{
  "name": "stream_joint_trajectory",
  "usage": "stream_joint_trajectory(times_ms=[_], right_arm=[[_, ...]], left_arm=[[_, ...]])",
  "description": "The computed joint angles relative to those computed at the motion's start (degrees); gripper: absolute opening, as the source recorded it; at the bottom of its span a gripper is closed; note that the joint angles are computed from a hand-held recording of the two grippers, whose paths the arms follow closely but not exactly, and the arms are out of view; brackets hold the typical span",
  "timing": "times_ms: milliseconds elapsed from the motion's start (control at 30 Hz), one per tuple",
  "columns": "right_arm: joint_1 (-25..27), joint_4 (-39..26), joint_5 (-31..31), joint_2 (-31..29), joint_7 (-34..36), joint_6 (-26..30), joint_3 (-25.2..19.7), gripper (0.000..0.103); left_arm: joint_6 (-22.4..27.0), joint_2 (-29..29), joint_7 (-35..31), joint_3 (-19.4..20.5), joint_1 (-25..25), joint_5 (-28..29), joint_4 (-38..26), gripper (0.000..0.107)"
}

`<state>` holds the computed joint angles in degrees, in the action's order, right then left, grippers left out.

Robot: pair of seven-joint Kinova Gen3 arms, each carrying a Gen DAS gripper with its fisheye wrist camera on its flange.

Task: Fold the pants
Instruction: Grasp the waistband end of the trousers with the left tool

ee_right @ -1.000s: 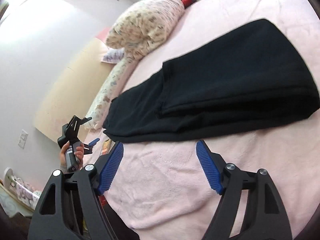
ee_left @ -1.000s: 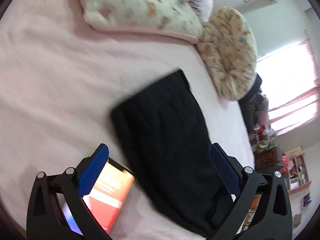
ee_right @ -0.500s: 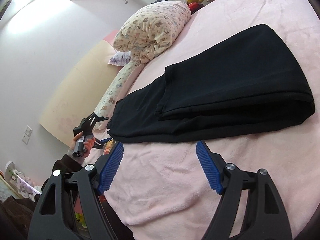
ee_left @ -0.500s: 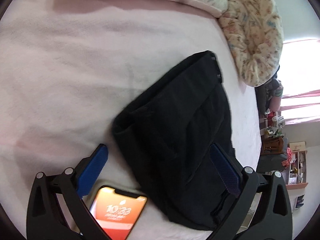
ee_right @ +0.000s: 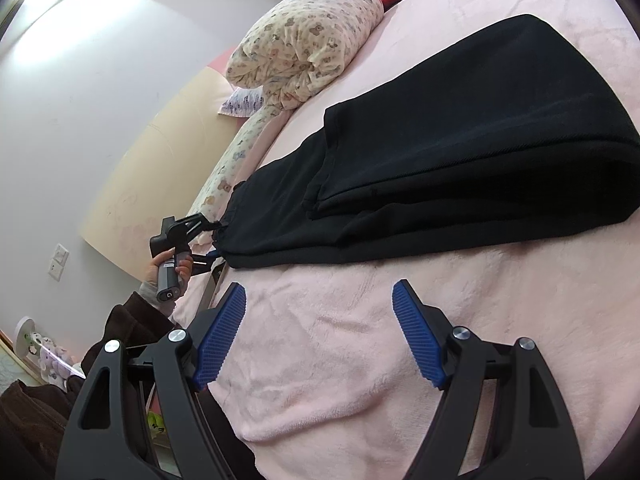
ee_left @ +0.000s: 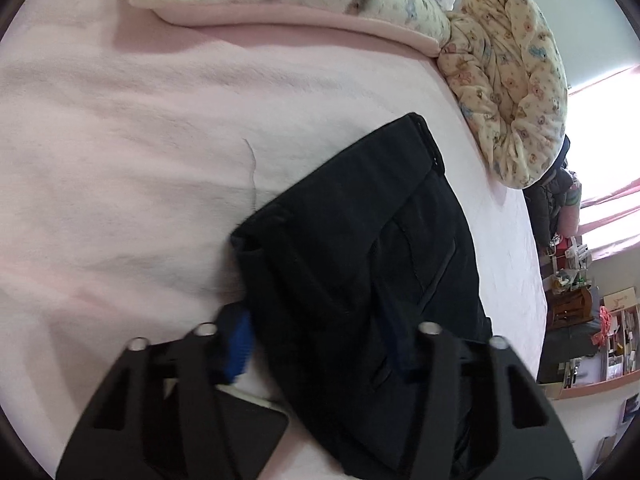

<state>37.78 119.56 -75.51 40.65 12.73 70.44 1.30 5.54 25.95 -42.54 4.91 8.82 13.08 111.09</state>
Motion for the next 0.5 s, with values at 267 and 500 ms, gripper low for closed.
stream_joint_trajectory(times_ms=[267,500], right_arm=[[0.4,-0.4,0.6,0.6,-0.9,1.6,-0.1,0.079],[1.6,-0.3,1.9,0.4,-0.4,3.6,0.0,0.079]], left_arm=[[-5.1,-3.0,14.8,-19.4,20.5,-15.6,1.2,0.024],[6.5,3.6,20.3,-35.3,35.4,-13.6,-5.9,0.037]])
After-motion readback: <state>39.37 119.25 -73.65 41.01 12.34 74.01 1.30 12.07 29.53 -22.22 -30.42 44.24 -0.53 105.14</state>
